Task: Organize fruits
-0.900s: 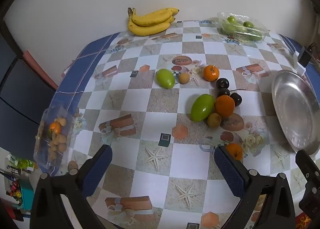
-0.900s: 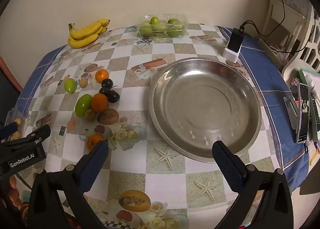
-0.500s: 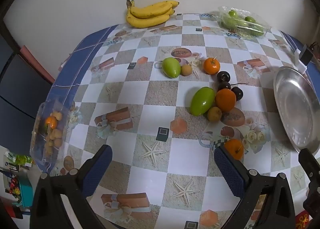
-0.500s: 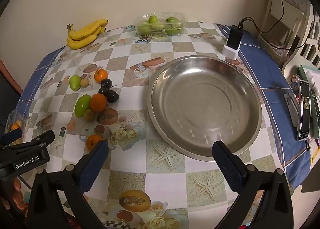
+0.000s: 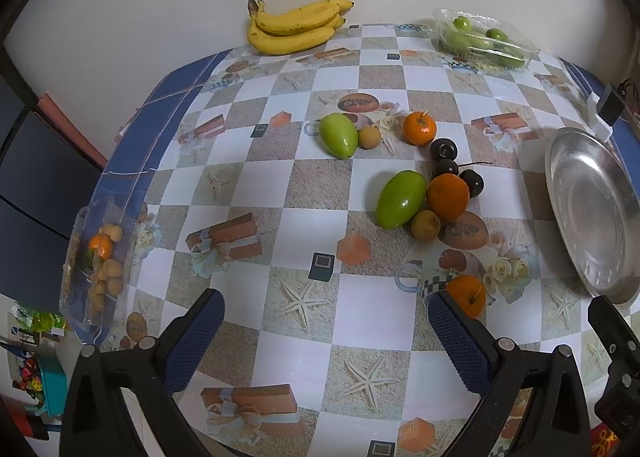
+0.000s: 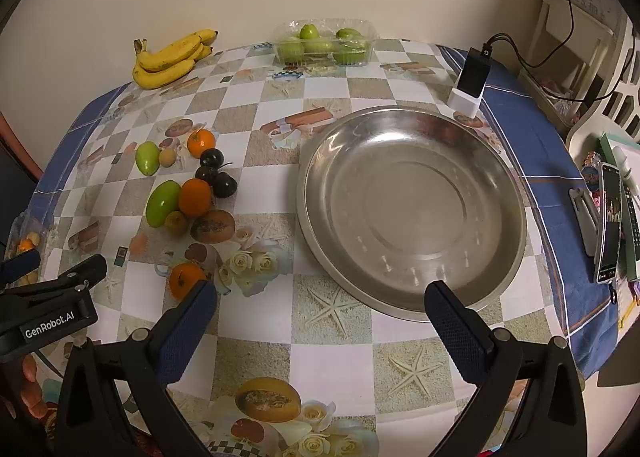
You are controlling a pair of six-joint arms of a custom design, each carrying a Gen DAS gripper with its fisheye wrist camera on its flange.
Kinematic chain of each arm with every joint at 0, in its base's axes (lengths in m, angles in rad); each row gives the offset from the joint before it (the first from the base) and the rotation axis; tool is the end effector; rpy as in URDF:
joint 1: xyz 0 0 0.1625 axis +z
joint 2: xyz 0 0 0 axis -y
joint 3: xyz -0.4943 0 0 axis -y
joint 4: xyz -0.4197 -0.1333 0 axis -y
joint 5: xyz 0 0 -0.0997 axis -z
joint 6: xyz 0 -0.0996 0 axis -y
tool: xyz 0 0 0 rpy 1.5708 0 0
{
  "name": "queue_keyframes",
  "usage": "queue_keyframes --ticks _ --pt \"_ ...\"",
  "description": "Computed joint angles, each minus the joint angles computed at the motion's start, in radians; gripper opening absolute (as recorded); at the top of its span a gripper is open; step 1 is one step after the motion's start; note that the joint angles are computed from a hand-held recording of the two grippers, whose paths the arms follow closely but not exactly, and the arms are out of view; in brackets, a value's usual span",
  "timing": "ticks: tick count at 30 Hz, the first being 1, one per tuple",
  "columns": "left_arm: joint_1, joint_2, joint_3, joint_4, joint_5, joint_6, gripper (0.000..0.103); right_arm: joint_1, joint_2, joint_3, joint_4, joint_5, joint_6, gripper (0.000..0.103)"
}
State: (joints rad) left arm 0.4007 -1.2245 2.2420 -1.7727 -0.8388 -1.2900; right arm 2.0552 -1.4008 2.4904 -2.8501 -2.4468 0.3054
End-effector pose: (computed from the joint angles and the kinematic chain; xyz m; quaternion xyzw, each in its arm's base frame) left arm -0.2929 -0.3411 0.1470 0.0903 0.8642 -0.1859 0.4588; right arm 0.2309 -0.3168 0.2338 0.0406 -0.9015 0.2416 0.3567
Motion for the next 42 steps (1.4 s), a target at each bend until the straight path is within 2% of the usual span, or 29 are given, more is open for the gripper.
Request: queue_keyframes --ticks 42 --pt "0.003 0.000 0.001 -0.004 -0.003 0.003 0.103 -0.009 0.005 -0.004 0.034 -0.008 0.022 0.103"
